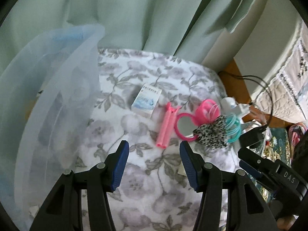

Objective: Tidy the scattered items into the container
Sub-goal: 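Move both tools back from the container toward the remaining pink and white items, then close the left tool on the pink hair roller while the right tool grasps the white hair clip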

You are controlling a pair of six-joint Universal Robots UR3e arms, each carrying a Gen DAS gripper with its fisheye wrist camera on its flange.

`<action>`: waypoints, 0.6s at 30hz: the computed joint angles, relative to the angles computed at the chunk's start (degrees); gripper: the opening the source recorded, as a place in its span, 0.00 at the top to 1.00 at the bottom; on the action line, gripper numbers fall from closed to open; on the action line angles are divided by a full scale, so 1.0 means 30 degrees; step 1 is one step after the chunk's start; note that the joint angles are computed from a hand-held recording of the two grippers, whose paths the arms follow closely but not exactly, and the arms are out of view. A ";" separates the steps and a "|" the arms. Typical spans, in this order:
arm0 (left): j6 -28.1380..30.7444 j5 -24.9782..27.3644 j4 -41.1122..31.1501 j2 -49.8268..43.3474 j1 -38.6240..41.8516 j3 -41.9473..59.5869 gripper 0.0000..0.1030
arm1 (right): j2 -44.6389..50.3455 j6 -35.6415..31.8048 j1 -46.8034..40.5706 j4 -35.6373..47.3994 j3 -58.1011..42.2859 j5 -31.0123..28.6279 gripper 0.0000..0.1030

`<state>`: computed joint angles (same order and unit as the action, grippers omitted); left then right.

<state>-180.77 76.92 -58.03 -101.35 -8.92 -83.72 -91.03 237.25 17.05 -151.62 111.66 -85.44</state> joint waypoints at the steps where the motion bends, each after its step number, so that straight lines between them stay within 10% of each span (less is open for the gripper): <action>1: -0.0055 0.0305 -0.0154 -0.0270 -0.0100 0.0191 0.46 | 0.0036 0.0049 -0.0149 -0.0112 0.0280 0.0145 0.38; 18: 0.1026 0.0836 -0.2298 -0.4829 -0.1744 0.4403 0.46 | 0.2452 -0.0382 -0.0779 -0.0819 0.0325 0.1495 0.38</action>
<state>-177.69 79.43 -64.93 -115.84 -14.16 -70.51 -83.68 236.11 14.71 -154.08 112.64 -80.95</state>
